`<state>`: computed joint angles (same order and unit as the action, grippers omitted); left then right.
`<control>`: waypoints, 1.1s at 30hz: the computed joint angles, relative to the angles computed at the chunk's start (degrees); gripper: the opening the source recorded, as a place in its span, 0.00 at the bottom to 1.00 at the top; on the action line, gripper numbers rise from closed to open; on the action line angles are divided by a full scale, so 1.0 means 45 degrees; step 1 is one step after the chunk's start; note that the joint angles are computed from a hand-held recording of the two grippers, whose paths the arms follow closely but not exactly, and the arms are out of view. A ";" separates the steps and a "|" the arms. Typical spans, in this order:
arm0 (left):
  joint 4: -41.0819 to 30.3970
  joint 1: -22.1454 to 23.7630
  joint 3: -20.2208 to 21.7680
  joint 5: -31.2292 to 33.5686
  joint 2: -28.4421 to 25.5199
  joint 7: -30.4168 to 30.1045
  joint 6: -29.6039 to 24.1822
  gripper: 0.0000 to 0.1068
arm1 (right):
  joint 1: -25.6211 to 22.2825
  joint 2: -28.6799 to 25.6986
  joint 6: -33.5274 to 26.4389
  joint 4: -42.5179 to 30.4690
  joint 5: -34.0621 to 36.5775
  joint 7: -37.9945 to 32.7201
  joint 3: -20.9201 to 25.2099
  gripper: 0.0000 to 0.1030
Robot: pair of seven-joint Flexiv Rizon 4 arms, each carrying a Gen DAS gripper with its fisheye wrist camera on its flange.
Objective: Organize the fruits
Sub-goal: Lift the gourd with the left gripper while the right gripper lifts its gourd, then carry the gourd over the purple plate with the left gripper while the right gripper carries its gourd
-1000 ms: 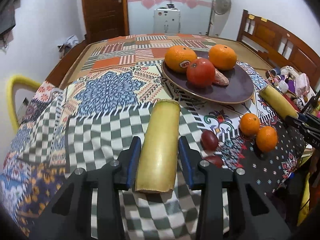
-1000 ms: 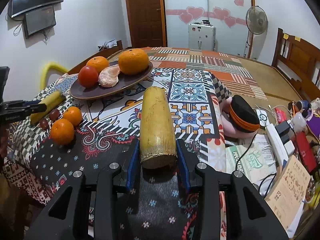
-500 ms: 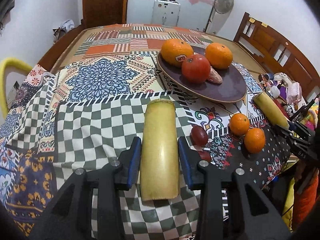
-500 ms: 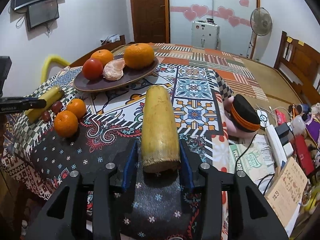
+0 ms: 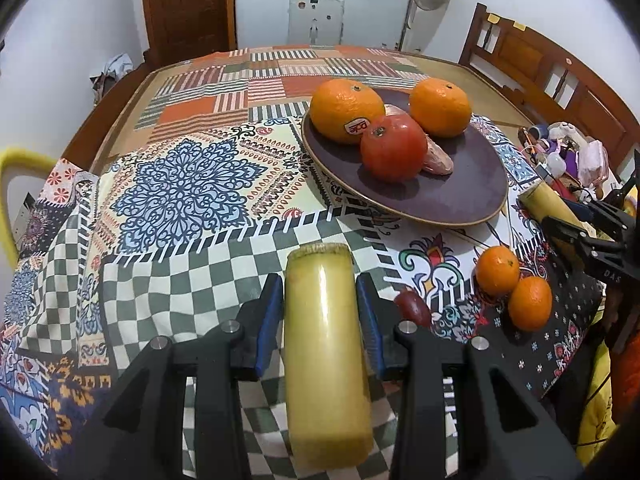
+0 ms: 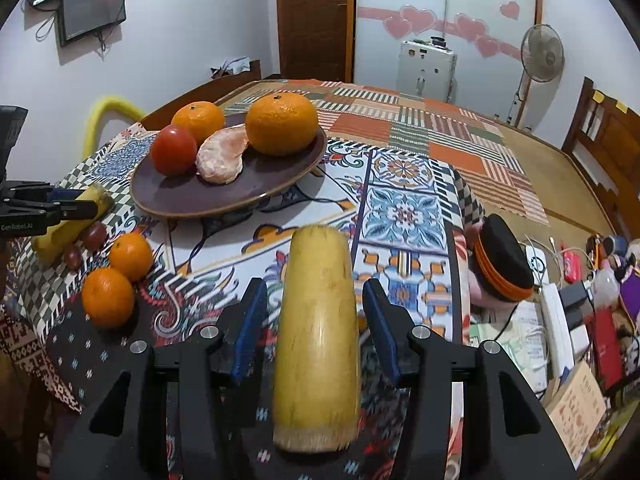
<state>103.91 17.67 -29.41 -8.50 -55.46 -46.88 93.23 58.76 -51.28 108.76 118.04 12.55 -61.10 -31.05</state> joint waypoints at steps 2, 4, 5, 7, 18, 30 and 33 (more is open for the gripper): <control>-0.0065 -0.0043 0.0011 -0.0013 -0.0039 -0.0016 -0.0011 0.35 | -0.0077 0.0001 -0.0117 -0.0080 -0.0100 -0.0030 0.0024 0.45; -0.0098 -0.0063 0.0014 0.0010 -0.0100 -0.0011 0.0043 0.35 | -0.0217 0.0044 -0.0122 -0.0107 -0.0197 -0.0048 0.0145 0.45; -0.0119 -0.0081 0.0036 0.0018 -0.0116 -0.0010 0.0024 0.35 | -0.0358 0.0091 -0.0116 -0.0125 -0.0285 -0.0079 0.0286 0.45; -0.0119 -0.0040 -0.0006 0.0026 -0.0145 0.0005 -0.0002 0.35 | -0.0565 0.0136 -0.0191 -0.0195 -0.0415 -0.0107 0.0482 0.45; 0.0239 0.0225 -0.0100 -0.0180 0.0014 0.0277 -0.0300 0.35 | -0.0654 0.0100 -0.0533 -0.0377 -0.0775 0.0189 0.0450 0.33; 0.1068 0.1177 -0.0962 0.0942 -0.0184 -0.0123 0.1322 0.34 | -0.0478 0.0018 0.0412 -0.0169 0.0034 0.0234 0.0383 0.32; 0.1325 0.1611 -0.1302 0.1486 -0.0116 -0.0424 0.1634 0.34 | -0.0269 0.0016 0.0620 -0.0138 0.0402 0.0139 0.0255 0.32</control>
<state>109.87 24.92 -35.27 -1.81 -55.98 -48.79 100.58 57.55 -51.21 111.55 117.42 14.35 -60.47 -29.90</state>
